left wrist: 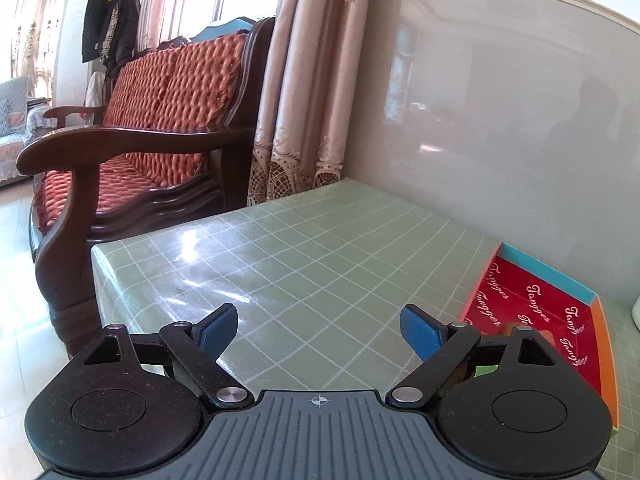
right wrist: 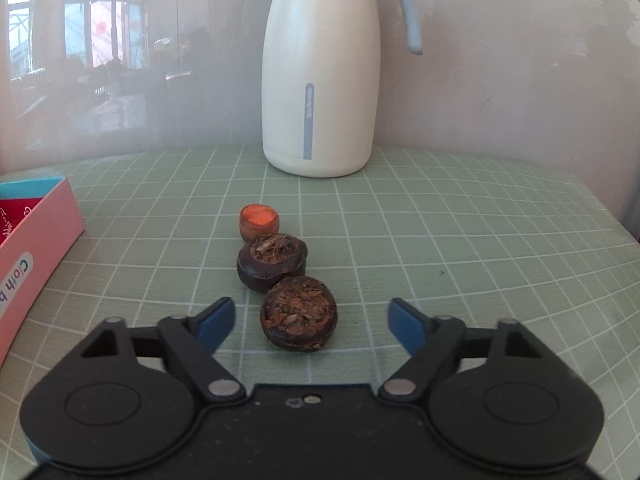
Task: Organize fruits
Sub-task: 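Close the right gripper on the larger dark brown fruit, then carry the dark fruit in the right gripper into the red box and release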
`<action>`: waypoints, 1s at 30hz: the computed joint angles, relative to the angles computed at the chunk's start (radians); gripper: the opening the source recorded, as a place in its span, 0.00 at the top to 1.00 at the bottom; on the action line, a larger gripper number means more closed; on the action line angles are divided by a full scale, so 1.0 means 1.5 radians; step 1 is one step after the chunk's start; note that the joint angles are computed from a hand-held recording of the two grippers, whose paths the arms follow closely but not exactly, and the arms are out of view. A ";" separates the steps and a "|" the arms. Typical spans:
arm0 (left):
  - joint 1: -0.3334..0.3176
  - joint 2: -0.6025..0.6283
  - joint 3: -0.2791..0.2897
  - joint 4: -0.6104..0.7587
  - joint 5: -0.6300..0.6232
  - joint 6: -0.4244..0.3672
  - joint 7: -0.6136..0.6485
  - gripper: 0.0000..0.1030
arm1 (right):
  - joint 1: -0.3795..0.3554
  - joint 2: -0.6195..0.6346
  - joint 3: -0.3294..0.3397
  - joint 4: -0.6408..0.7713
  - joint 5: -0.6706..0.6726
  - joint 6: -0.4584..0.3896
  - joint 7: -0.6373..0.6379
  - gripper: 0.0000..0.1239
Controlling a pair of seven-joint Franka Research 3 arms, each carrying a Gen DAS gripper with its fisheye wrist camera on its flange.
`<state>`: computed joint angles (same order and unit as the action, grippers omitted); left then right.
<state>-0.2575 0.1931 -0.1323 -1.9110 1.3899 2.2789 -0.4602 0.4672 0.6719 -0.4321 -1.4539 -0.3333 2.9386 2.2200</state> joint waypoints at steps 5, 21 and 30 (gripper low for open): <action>0.006 -0.007 0.002 -0.012 -0.008 -0.005 -0.008 0.14 | -0.014 0.012 0.023 0.019 0.016 -0.009 -0.021 0.63; 0.010 -0.009 -0.002 -0.016 -0.013 -0.008 -0.008 0.14 | -0.020 -0.030 0.076 -0.042 0.084 0.110 -0.134 0.67; 0.008 -0.010 -0.002 -0.016 -0.021 -0.018 -0.003 0.14 | -0.162 -0.053 0.319 -0.061 0.126 0.205 -0.320 0.67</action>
